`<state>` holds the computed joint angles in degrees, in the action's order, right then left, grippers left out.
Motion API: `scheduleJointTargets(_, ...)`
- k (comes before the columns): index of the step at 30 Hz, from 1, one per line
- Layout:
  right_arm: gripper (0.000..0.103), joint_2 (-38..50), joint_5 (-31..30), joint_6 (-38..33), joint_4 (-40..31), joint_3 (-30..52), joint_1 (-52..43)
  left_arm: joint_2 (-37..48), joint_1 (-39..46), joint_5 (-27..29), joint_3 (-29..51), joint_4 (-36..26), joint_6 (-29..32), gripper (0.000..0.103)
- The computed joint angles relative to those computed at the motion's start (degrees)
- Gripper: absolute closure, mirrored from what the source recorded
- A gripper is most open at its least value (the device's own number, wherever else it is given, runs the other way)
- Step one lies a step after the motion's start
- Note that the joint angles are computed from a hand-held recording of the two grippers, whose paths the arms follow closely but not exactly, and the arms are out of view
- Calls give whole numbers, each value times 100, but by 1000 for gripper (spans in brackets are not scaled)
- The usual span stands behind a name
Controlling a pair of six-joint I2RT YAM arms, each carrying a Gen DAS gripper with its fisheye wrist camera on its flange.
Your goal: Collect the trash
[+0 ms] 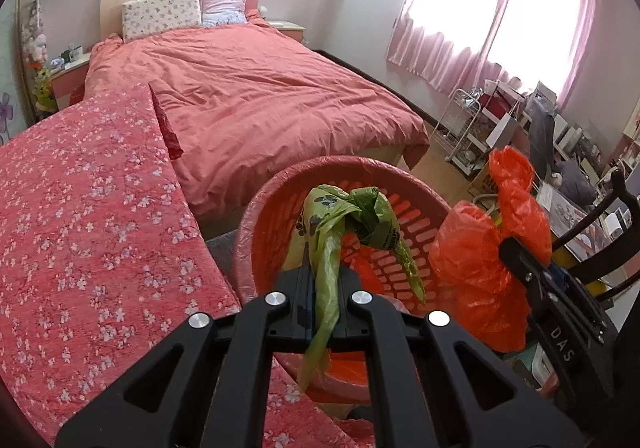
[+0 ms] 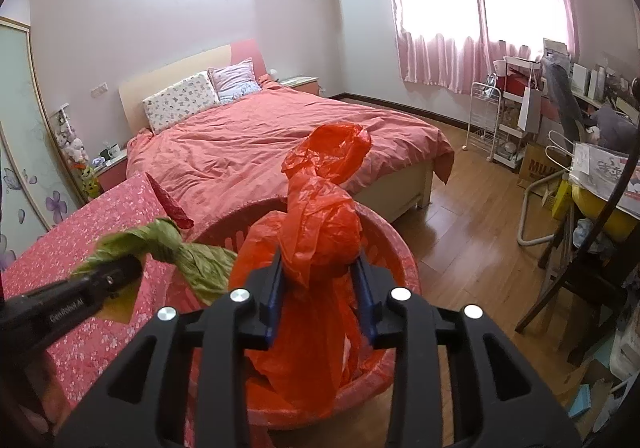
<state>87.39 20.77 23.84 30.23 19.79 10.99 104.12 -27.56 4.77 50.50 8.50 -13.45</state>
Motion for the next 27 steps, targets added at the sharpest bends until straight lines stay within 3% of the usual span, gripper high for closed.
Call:
scheduleJointTargets(2, 66, 97, 16, -64, 94, 33, -6, 51, 23, 21, 47, -63, 5, 96)
scheduleJointTargets(4, 60, 147, -46, -99, 143, 67, -55, 60, 44, 32, 28, -57, -47, 71)
scheduleJointTargets(6, 55, 159, -68, -120, 158, 87, -83, 16, 87, 19, -75, 38, -109, 60)
scheduleJointTargets(14, 33, -238, 247, -28, 43, -121, 254, -547, 206, -142, -612, 164, -34, 55)
scheduleJointTargets(21, 12, -1831, 1315, 292, -913, -572, 1358, -2163, 507, -548, -1931, 495, 286, 28)
scheduleJointTargets(23, 5, -2352, 1895, 566, -1400, -652, 1918, -2929, 598, -760, -2457, 477, 347, 18)
scheduleJointTargets(25, 4, -2795, 2646, 1011, -2065, -664, 2686, -3592, 603, -1071, -2822, 342, 322, 8)
scheduleJointTargets(27, 4, -2993, 3168, 1539, -2797, -573, 3360, -4290, 614, -1349, -3157, 106, 266, 7)
